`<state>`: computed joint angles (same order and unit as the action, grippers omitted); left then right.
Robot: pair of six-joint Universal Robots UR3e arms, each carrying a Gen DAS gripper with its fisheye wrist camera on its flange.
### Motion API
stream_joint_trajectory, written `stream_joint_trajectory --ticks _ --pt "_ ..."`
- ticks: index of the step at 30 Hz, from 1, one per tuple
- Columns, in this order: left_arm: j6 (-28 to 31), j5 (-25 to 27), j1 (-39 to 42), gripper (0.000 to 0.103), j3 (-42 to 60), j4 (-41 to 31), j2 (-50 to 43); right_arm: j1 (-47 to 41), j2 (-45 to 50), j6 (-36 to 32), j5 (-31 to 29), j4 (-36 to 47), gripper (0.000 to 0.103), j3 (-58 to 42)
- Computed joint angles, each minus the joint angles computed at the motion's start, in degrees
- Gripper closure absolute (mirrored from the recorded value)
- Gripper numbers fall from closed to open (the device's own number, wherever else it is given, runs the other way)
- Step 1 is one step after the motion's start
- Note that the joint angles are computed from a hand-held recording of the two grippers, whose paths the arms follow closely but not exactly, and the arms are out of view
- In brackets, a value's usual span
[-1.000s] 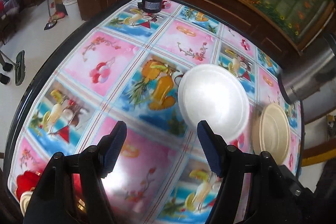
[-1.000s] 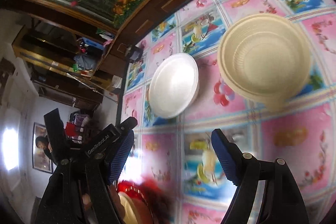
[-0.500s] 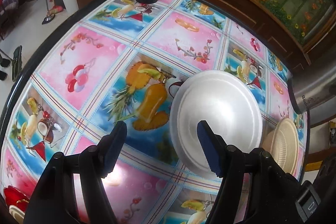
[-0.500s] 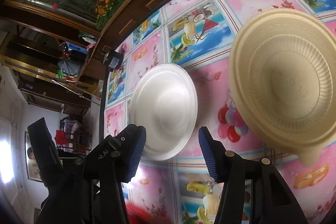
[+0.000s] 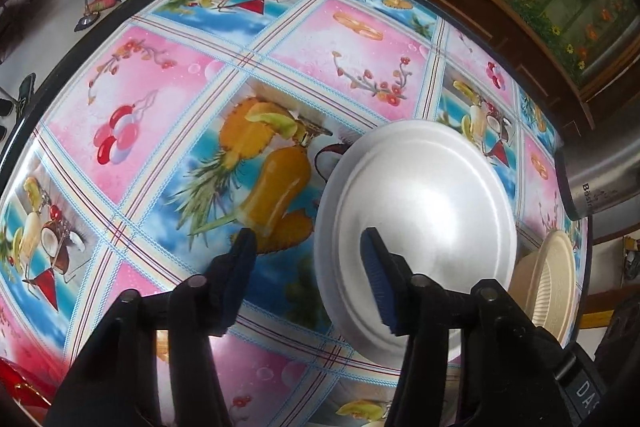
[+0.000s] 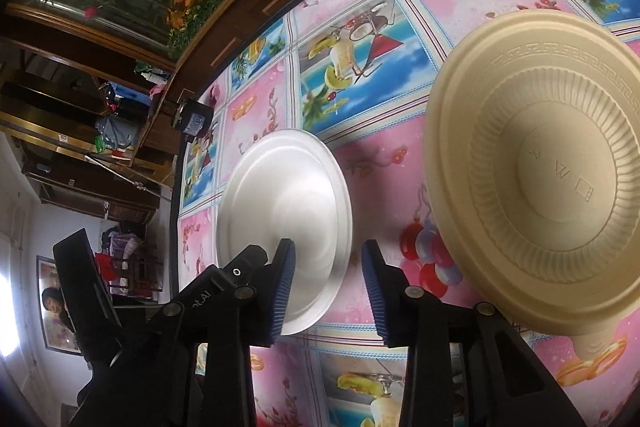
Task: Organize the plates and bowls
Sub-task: 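Move both tools to the white plate and close them on its rim, then lift the white plate with both tools and carry it to the red plate stack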
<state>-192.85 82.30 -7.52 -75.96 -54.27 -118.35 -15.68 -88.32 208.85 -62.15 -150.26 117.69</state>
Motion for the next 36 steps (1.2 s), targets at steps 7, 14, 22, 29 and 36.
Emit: stream_joint_trajectory --ticks 7,14,22,29,36 --pt "0.2 0.3 -0.3 0.07 0.1 0.6 -0.7 1.1 1.9 -0.2 -1.7 0.2 0.087 -1.2" --pt "1.8 0.0 -1.1 0.089 -1.0 1.3 0.2 2.2 1.7 -0.5 -2.9 0.4 0.095 -1.8" --pt "3.7 0.9 -1.7 0.091 -6.2 3.2 5.2 1.1 -2.6 -1.6 -2.3 0.9 0.095 1.6" --pt "4.5 0.6 -1.7 0.091 -11.6 3.8 10.4 0.3 -9.4 -2.8 -2.1 3.4 0.095 5.5" --pt "5.4 1.0 -2.0 0.091 -18.0 4.9 16.9 -1.0 -18.6 -4.7 -1.7 8.4 0.095 9.7"
